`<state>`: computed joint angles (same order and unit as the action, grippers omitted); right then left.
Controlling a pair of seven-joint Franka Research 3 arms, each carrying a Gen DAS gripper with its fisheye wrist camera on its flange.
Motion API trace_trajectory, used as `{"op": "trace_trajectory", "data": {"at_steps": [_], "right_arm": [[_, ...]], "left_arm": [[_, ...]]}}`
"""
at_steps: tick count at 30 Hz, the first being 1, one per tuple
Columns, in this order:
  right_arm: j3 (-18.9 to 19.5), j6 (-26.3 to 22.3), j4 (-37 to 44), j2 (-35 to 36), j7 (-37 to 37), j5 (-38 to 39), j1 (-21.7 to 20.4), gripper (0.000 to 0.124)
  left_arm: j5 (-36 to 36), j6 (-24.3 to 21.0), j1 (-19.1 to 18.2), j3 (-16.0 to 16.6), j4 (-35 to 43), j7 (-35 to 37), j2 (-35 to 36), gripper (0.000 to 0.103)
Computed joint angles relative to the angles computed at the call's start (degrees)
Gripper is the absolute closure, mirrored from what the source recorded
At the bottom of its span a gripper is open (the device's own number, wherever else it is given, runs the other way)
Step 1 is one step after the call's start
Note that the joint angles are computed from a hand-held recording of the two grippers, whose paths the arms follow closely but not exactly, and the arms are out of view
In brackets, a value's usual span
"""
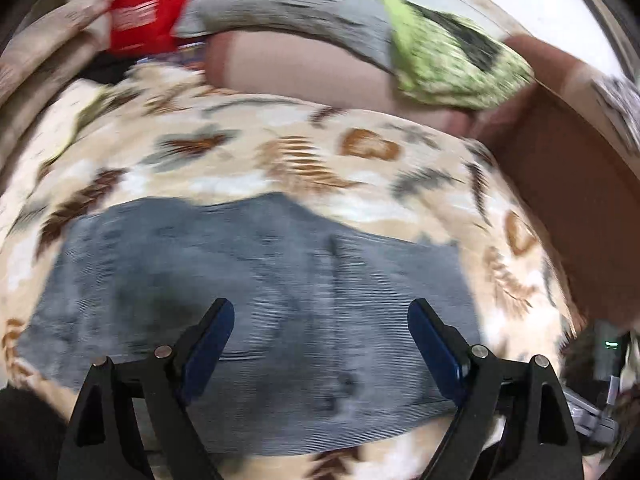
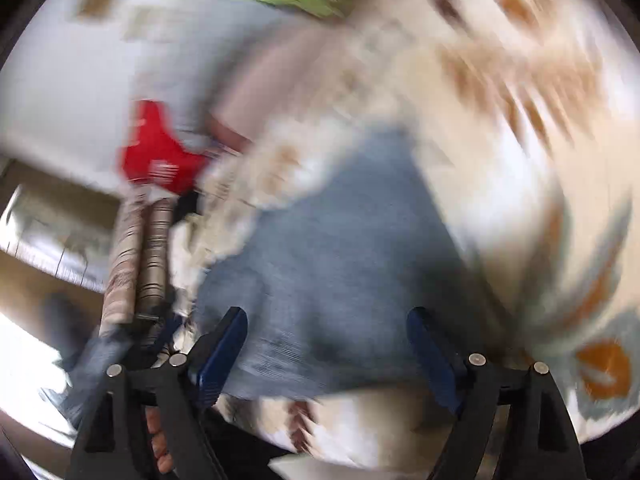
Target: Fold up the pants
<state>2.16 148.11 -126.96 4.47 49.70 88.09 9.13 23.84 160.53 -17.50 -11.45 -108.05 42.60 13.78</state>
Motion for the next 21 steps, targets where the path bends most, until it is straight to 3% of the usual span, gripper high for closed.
{"op": "trace_trajectory", "data": {"at_steps": [1, 2, 4, 5, 6, 7, 10, 12, 14, 17, 18, 21], "right_arm": [[-0.3, -1.5, -0.5, -0.3, -2.6, 3.1, -0.6, 0.043], [-0.8, -3.1, -0.7, -1.0, -3.0, 3.8, -1.1, 0.043], [-1.5, -3.7, -0.3, -2.2, -3.1, 2.9, -1.7, 0.042], [-1.8, -3.2, 0.2, -2.7, -3.2, 2.2, -2.0, 0.042], [-2.2, -3.1, 0.7, -3.1, -3.2, 1.7, -2.3, 0.042], [-2.6, -3.4, 1.8, -2.9, -2.9, 1.1, -2.7, 0.042], [-3.3, -6.3, 6.7, 0.0, -1.8, 0.4, -4.1, 0.042], [-3.2, -12.1, 12.1, 4.6, -1.2, 1.7, -5.6, 0.042], [-2.1, -12.9, 17.1, 9.4, 0.1, 0.8, -6.4, 0.042], [-1.2, -15.3, 27.9, 20.6, 10.6, -10.3, -7.0, 0.043], [-1.0, -13.1, 29.2, 22.8, 13.8, -11.8, -6.6, 0.046], [1.8, -13.2, 26.8, 19.3, 9.2, -10.7, -9.2, 0.046]], "left_arm": [[2.0, -1.7, -0.5, -0.5, 1.7, 0.0, 1.5, 0.014], [3.3, -6.6, -2.2, -0.1, 4.9, 0.4, 4.4, 0.014], [-1.4, -16.0, -2.7, -1.3, 10.6, 6.5, 10.3, 0.015], [-0.2, -16.4, -4.8, 0.7, 10.8, 6.4, 11.3, 0.013], [4.8, -14.4, -5.7, 1.5, 9.3, 3.3, 10.4, 0.013], [6.0, -15.5, -6.2, 1.6, 9.5, 3.2, 10.2, 0.013], [3.9, -15.0, -4.3, 0.0, 9.5, 4.6, 10.3, 0.013], [3.9, -13.3, -4.1, 0.2, 8.4, 4.8, 9.9, 0.013], [4.9, -13.0, -4.5, 0.5, 8.1, 4.4, 9.8, 0.013], [3.2, -12.2, -3.5, -0.4, 6.4, 5.4, 8.4, 0.013], [2.4, -11.7, -3.0, -0.7, 6.3, 6.3, 8.1, 0.013], [5.5, -6.7, -4.5, 1.8, 3.4, 3.0, 5.3, 0.013]]}}
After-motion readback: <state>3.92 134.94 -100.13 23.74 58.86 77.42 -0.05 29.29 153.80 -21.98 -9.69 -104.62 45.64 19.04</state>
